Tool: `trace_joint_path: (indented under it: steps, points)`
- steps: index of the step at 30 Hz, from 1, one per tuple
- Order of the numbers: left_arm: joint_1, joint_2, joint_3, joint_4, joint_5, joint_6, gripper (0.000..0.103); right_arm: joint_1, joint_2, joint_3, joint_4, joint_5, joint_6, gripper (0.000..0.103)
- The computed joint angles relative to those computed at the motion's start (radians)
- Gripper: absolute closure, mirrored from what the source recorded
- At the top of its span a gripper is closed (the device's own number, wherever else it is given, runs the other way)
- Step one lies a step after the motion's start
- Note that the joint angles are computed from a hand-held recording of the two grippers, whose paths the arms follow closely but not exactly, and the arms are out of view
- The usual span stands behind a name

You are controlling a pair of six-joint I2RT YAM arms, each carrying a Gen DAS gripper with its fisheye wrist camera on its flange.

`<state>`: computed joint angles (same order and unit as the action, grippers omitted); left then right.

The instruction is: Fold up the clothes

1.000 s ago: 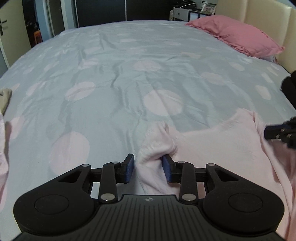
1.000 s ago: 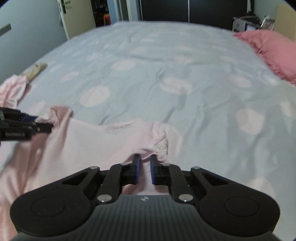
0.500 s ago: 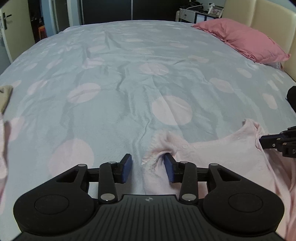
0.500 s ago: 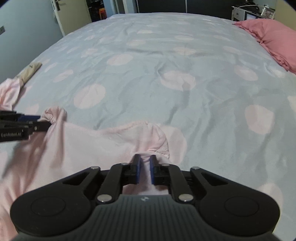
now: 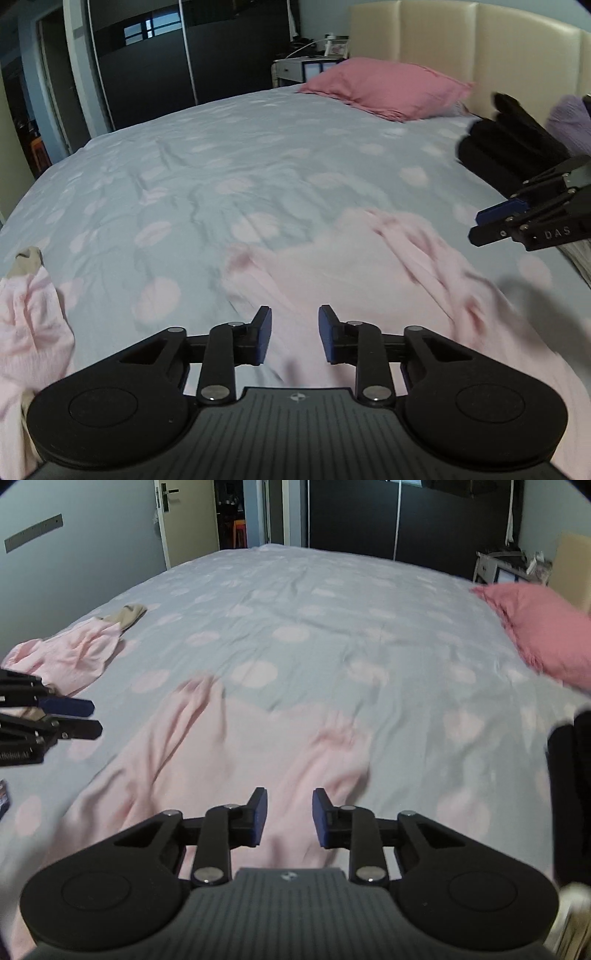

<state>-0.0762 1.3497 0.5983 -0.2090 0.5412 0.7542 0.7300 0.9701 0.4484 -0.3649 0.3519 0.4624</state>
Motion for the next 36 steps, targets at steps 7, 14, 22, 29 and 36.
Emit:
trace_joint_path:
  steps: [7, 14, 22, 29, 36]
  points:
    - [-0.03, 0.051, -0.178, 0.191, -0.003, -0.157, 0.083, 0.167, 0.093, -0.131, 0.134, 0.032, 0.235, 0.082]
    - [-0.138, 0.175, -0.24, 0.413, -0.033, -0.254, 0.084, 0.189, 0.354, -0.126, 0.425, -0.023, 0.19, 0.083]
    - [-0.21, 0.272, -0.292, 0.601, -0.089, -0.299, 0.086, 0.143, 0.528, -0.081, 0.563, -0.078, 0.109, 0.084]
    - [-0.204, 0.221, -0.303, 0.569, -0.08, -0.294, 0.086, 0.132, 0.53, -0.038, 0.503, -0.087, 0.103, 0.084]
    - [-0.117, -0.012, -0.291, 0.353, -0.006, -0.274, 0.074, 0.179, 0.329, -0.06, 0.345, -0.013, 0.168, 0.068]
